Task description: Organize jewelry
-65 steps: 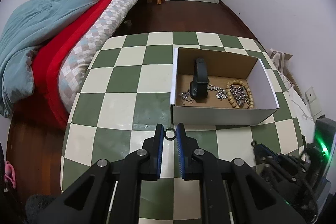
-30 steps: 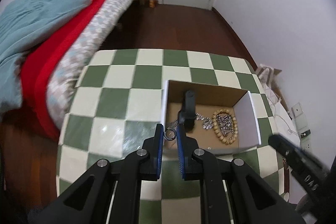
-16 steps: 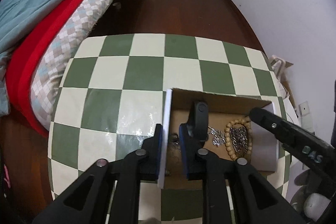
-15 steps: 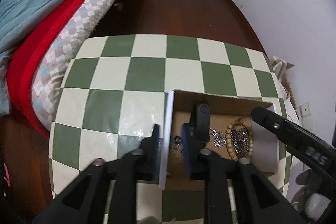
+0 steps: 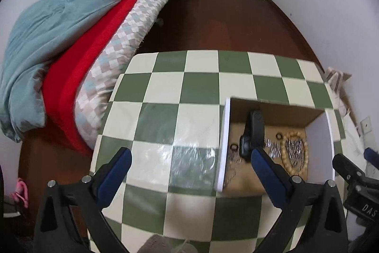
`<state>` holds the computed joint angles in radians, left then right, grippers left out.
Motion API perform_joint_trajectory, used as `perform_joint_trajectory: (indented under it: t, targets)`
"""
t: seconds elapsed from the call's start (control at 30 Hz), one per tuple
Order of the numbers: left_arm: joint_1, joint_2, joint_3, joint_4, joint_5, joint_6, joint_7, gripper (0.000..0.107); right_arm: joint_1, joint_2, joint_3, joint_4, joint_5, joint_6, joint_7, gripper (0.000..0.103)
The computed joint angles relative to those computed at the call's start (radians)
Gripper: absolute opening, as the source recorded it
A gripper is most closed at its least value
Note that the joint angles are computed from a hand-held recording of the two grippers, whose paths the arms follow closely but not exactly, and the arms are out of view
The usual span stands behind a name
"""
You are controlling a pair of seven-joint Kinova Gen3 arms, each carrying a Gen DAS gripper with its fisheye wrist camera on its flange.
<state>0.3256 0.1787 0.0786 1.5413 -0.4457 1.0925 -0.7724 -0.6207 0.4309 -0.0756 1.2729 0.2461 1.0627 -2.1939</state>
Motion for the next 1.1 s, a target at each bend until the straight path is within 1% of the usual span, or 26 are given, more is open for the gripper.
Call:
perform_joint_trajectory:
  t: [0.1,0.23,0.37,0.47,0.53,0.7,0.83,1.1]
  targets:
    - [0.014,-0.009,0.008,0.003,-0.007,0.025,0.004,0.103,-0.025,-0.016,0.002,0.014,0.024,0.038,-0.013,0.103]
    - [0.020,-0.036,0.020,0.003,-0.003,0.048,0.003,0.103,-0.044,-0.046,-0.004,0.030,0.046,0.063,-0.042,0.103]
    - [0.027,-0.082,0.039,0.005,-0.004,0.070,0.004,0.103,-0.057,-0.101,-0.015,0.047,0.067,0.082,-0.077,0.103]
    - [0.035,-0.126,0.060,0.010,-0.019,0.090,0.031,0.103,-0.074,-0.148,-0.027,0.060,0.100,0.103,-0.114,0.103]
    - [0.045,-0.159,0.084,0.010,-0.049,0.117,0.065,0.103,-0.080,-0.181,-0.039,0.071,0.120,0.115,-0.140,0.103]
    - [0.047,-0.235,0.143,-0.001,-0.087,0.169,0.109,0.103,-0.099,-0.276,-0.085,0.100,0.179,0.159,-0.191,0.103]
    - [0.043,-0.288,0.194,-0.025,-0.098,0.217,0.118,0.103,-0.104,-0.341,-0.133,0.104,0.218,0.207,-0.205,0.103]
    - [0.026,-0.352,0.296,-0.079,-0.104,0.305,0.124,0.103,-0.113,-0.443,-0.237,0.063,0.296,0.323,-0.250,0.103]
